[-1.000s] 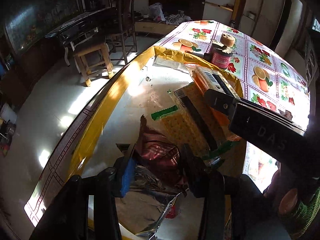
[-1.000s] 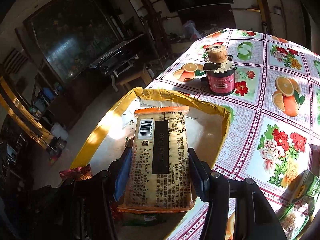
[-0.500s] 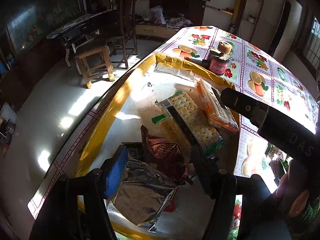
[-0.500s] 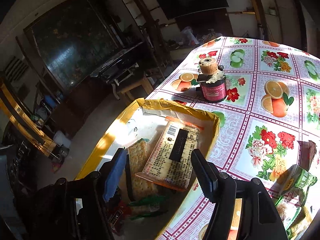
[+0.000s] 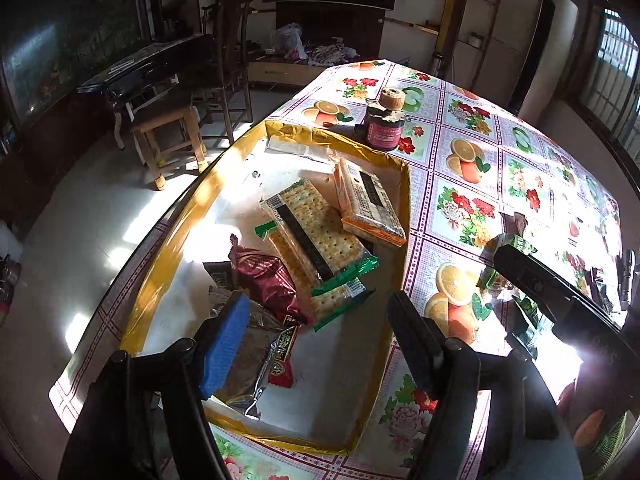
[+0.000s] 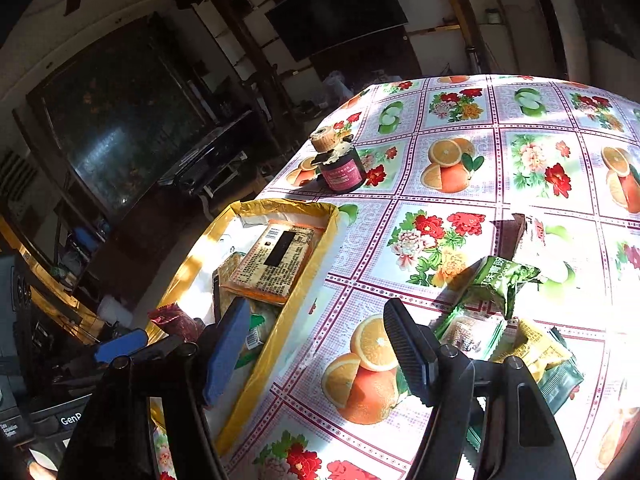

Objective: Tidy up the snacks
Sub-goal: 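Open both tools to release the red packet and cracker pack into the tray, then move both tools back over the snack pile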

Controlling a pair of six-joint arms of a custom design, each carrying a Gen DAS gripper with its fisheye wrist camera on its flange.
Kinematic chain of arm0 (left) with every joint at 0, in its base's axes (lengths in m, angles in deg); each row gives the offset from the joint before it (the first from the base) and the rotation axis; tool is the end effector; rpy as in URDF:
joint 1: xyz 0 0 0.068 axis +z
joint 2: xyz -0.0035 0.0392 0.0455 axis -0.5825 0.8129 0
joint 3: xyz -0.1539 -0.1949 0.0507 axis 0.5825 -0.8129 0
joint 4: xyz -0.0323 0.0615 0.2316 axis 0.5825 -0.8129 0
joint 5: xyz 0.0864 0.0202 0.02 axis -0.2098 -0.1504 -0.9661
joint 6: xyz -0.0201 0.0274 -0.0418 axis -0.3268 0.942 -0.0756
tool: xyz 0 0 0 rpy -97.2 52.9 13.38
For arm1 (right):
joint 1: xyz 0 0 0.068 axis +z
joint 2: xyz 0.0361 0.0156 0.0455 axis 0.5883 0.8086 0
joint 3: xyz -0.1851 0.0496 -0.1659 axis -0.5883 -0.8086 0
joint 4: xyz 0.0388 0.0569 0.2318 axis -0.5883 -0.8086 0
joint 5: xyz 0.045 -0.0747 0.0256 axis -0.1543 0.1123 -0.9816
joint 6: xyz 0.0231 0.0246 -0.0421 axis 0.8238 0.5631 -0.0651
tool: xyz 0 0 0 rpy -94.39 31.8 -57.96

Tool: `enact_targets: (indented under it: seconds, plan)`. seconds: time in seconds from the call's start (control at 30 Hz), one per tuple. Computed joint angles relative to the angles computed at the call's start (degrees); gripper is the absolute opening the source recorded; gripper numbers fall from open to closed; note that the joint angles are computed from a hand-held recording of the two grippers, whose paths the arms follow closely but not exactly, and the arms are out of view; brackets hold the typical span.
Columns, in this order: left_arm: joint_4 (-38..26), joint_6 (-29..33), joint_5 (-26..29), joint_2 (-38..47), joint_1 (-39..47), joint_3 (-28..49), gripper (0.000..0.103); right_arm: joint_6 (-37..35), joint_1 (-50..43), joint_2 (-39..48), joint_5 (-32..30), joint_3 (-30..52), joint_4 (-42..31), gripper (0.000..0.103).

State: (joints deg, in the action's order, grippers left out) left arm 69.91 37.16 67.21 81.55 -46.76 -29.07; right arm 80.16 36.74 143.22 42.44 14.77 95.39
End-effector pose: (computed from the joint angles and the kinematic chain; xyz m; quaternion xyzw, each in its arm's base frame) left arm 0.3050 -0.0564 0.1761 -0.0391 0.9536 -0.0175 0.2982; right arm 0.3223 0.0204 0.1375 -0.0072 0.8989 0.2593 0.3531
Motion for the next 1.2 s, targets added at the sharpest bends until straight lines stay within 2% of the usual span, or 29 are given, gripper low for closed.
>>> enact_targets:
  seconds: [0.37, 0.7, 0.87, 1.07, 1.2]
  plan:
    - [-1.31, -2.85, -2.80, -0.06, -10.25, 0.22, 0.073, -7.87, -17.30, -8.29, -4.44, -13.11, -0.85, 0.074]
    - [-2.96, -4.77, -4.87, 3.30, -16.49, 3.51, 0.074, -15.82, -30.29, -8.33, -8.56, -14.24, -4.74, 0.074]
    - [-3.82, -5.37, -5.65, 5.35, -17.69, 6.16, 0.074, -16.48, -32.33, -7.02, -9.38, -13.21, -5.06, 0.075]
    - [-5.28, -5.38, -6.07, 9.63, -19.00, 11.67, 0.074, -16.34, -30.33, -5.17, -8.36, -10.44, -4.94, 0.075]
    - [-6.12, -4.97, -6.01, 13.65, -19.93, 16.67, 0.074, -13.35, -27.73, -1.81, -6.44, -5.97, -3.27, 0.075]
